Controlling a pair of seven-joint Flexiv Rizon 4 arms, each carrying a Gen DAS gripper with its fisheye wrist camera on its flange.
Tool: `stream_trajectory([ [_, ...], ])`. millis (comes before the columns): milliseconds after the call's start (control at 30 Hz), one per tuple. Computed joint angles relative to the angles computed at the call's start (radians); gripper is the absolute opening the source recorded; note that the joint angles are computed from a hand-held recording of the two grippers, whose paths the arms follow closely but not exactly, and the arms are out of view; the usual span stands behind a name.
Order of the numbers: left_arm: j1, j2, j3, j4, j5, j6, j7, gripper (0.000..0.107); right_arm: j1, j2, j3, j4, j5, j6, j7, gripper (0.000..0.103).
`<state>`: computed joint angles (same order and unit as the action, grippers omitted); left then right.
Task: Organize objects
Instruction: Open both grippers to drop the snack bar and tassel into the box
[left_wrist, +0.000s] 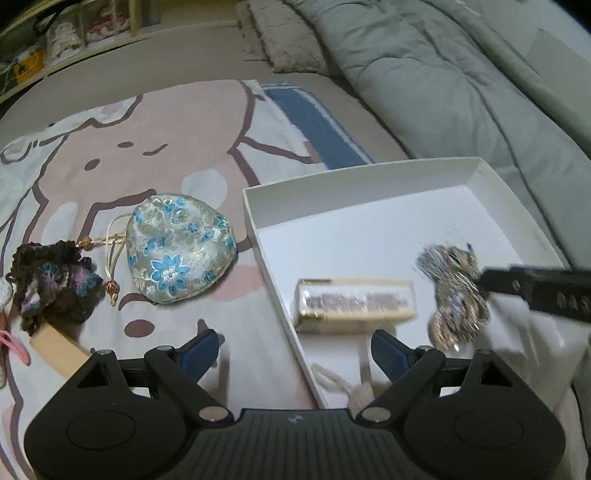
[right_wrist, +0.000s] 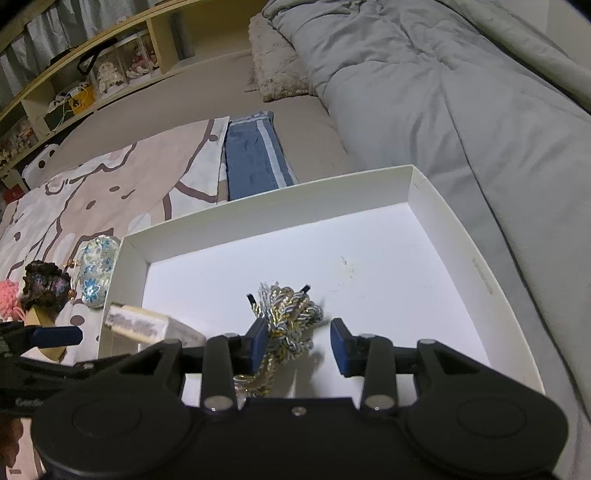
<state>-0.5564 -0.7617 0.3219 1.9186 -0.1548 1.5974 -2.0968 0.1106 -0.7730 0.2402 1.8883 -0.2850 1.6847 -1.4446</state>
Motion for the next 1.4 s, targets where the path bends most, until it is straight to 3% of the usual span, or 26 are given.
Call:
stream_trajectory([
  [200,-0.025,-0.049,0.045,-0.035,-0.064,0.03,-0.095,0.09,-0.019,-0.01,0.025,-0.011,0.005,-0.014,-0.006,0.038],
  [400,-0.03,-0.062,0.063,-0.052,-0.078,0.025,-0.116,0.09,-0.03,-0.026,0.045,-0.025,0.001,-0.029,-0.021,0.045],
  [533,-0.029,-0.055,0.061,-0.039,-0.071,0.034,-0.105,0.09,-0.11,-0.065,0.152,-0.064,0.008,-0.079,-0.048,0.045],
  [633,-0.035,-0.047,0.061,-0.025,-0.072,0.04,-0.099,0.09,-0.22,-0.114,0.309,-0.112,0.029,-0.183,-0.115,0.04],
  [700,-0.028,-0.04,0.048,-0.014,-0.073,0.048,-0.092,0.09,-0.228,-0.114,0.333,-0.11,0.046,-0.2,-0.153,0.039],
  [900,-0.042,-0.023,0.049,0.012,-0.088,0.064,-0.077,0.09,-0.188,-0.068,0.304,-0.074,0.107,-0.184,-0.216,0.039],
  [1133,-0.074,-0.002,0.07,0.033,-0.107,0.068,-0.066,0.09,-0.116,-0.013,0.2,-0.036,0.165,-0.088,-0.158,0.046],
  [1400,-0.141,0.033,0.131,0.066,-0.111,0.064,-0.067,0.09,-0.007,0.049,0.048,0.048,0.127,0.037,-0.06,0.062],
])
